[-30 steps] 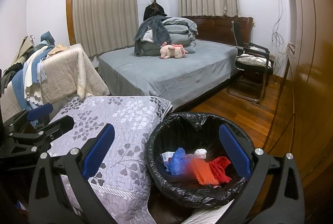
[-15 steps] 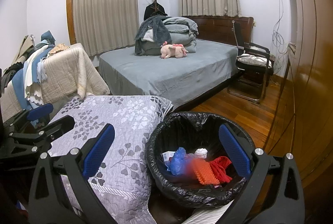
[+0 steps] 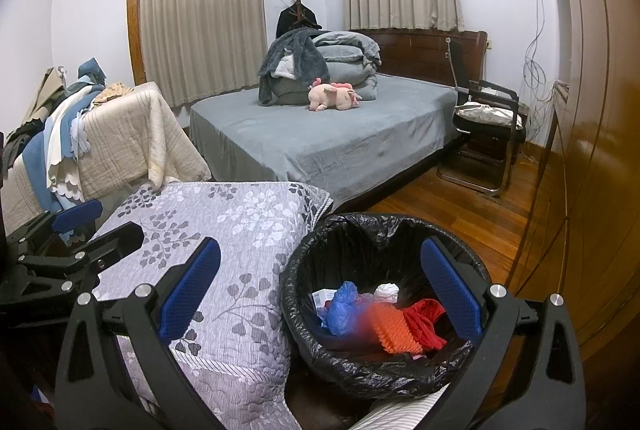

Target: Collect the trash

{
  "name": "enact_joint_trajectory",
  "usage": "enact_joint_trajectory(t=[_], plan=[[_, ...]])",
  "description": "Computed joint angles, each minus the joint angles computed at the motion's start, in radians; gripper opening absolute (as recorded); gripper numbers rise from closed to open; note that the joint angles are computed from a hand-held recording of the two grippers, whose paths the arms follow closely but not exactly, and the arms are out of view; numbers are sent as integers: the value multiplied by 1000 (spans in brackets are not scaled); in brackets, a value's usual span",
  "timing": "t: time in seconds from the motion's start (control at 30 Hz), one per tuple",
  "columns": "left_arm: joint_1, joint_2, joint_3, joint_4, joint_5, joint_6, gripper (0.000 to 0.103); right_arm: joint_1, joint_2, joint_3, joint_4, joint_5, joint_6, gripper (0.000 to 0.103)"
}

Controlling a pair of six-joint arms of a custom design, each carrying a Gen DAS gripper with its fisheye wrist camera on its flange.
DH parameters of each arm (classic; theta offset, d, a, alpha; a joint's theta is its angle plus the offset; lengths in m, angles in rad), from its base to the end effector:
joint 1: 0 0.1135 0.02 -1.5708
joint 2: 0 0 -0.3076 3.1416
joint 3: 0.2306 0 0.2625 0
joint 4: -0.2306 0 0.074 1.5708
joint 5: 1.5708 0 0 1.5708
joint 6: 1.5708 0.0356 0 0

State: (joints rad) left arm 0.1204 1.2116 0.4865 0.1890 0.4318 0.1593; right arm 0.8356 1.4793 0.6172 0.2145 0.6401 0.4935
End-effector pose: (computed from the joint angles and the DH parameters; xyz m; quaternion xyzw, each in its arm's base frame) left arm 0.2344 0.0134 0.2226 0.1224 0.8467 -0.1170 0.5043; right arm 0.2073 0.1975 0.2030 -0.0066 0.8613 0.0390 0.5065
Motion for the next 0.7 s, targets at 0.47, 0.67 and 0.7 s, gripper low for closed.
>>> enact_joint_trajectory(t=[0.47,0.67,0.7], plan=[[4,0,1,-5,3,2,97,5,2,7,-11,3,7,98],[8,-1,-1,-9,7,5,97,4,4,9,-13,1,8,98],[12,-4,-3,-10,10,6,97,4,3,10,-15,0,9,98]])
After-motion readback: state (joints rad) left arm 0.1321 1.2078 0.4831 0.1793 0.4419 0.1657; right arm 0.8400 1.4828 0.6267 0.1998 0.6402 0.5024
